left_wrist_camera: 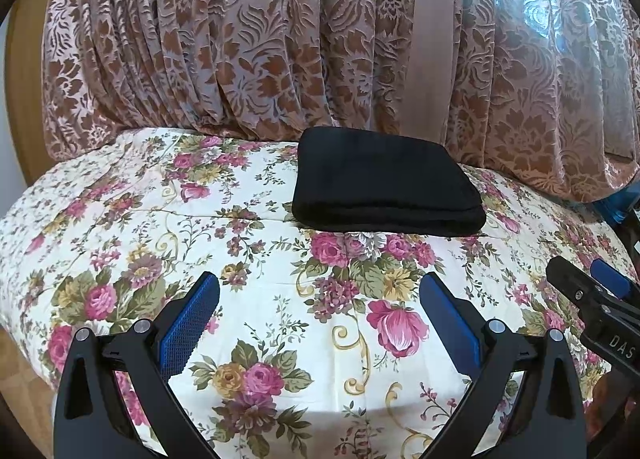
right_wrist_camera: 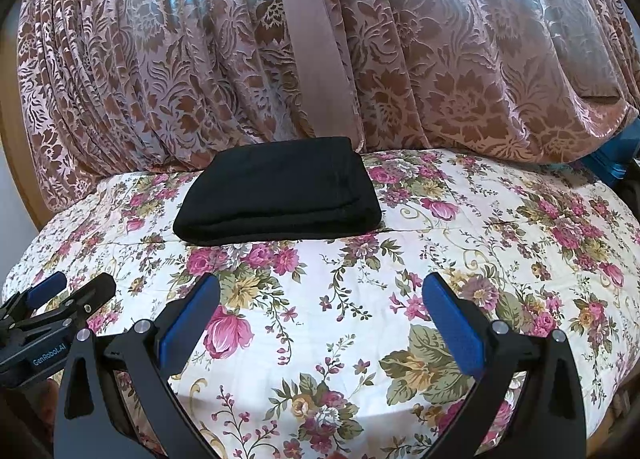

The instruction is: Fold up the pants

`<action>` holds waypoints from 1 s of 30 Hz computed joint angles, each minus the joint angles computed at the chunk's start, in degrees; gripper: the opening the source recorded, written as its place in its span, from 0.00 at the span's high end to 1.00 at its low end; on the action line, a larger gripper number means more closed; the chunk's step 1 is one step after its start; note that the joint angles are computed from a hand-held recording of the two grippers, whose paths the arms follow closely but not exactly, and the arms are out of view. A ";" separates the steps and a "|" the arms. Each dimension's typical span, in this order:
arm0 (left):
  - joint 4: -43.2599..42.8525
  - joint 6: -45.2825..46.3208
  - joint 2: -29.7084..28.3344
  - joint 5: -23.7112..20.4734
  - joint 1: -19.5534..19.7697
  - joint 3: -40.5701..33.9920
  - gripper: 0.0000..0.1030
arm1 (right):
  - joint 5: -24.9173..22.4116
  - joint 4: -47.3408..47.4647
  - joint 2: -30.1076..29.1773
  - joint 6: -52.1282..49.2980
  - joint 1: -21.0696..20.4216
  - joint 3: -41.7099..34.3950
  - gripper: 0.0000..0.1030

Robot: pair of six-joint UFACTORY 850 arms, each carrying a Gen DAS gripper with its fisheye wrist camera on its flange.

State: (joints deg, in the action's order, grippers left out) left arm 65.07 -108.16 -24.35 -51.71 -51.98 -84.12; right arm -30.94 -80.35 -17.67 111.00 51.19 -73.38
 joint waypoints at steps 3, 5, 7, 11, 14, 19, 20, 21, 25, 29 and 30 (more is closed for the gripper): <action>-0.15 0.08 -0.09 0.23 0.04 -0.03 0.04 | 0.15 0.45 -0.05 -0.47 -0.06 -0.10 0.02; -0.15 -0.14 -0.05 0.36 0.06 0.07 0.04 | 0.34 0.37 -0.01 -0.43 -0.17 -0.05 0.02; -0.37 0.02 -0.05 0.33 0.12 0.10 0.04 | 0.48 0.63 -0.01 -0.70 -0.23 -0.06 0.02; -0.65 0.20 -0.22 0.38 0.13 -0.10 0.04 | 0.56 0.86 -0.13 -1.02 -0.20 -0.19 0.02; -0.72 0.22 -0.34 0.55 0.18 -0.09 0.04 | 0.65 0.65 0.01 -0.88 -0.26 0.00 0.02; -1.01 0.16 -0.44 0.80 0.28 -0.03 0.04 | 0.80 0.97 -0.07 -1.31 -0.33 -0.06 0.02; -1.05 0.11 -0.42 0.89 0.30 0.01 0.04 | 0.79 0.83 -0.05 -1.10 -0.34 0.00 0.02; -1.07 0.10 -0.44 0.85 0.30 0.00 0.04 | 0.96 0.89 -0.06 -1.21 -0.41 0.00 0.02; -1.26 0.22 -0.45 0.91 0.35 -0.04 0.04 | 1.09 1.35 -0.08 -1.62 -0.43 -0.09 0.02; -2.33 1.00 -0.70 0.84 0.56 -0.23 0.04 | 1.36 1.93 -0.06 -2.33 -0.64 -0.11 0.02; -2.77 1.19 -0.78 0.77 0.64 -0.29 0.04 | 1.43 2.34 -0.13 -2.68 -0.68 -0.21 0.02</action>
State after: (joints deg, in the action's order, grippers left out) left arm 62.30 -106.96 -25.13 -50.94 -51.34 -84.41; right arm -29.51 -78.01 -17.80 108.32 50.51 -73.59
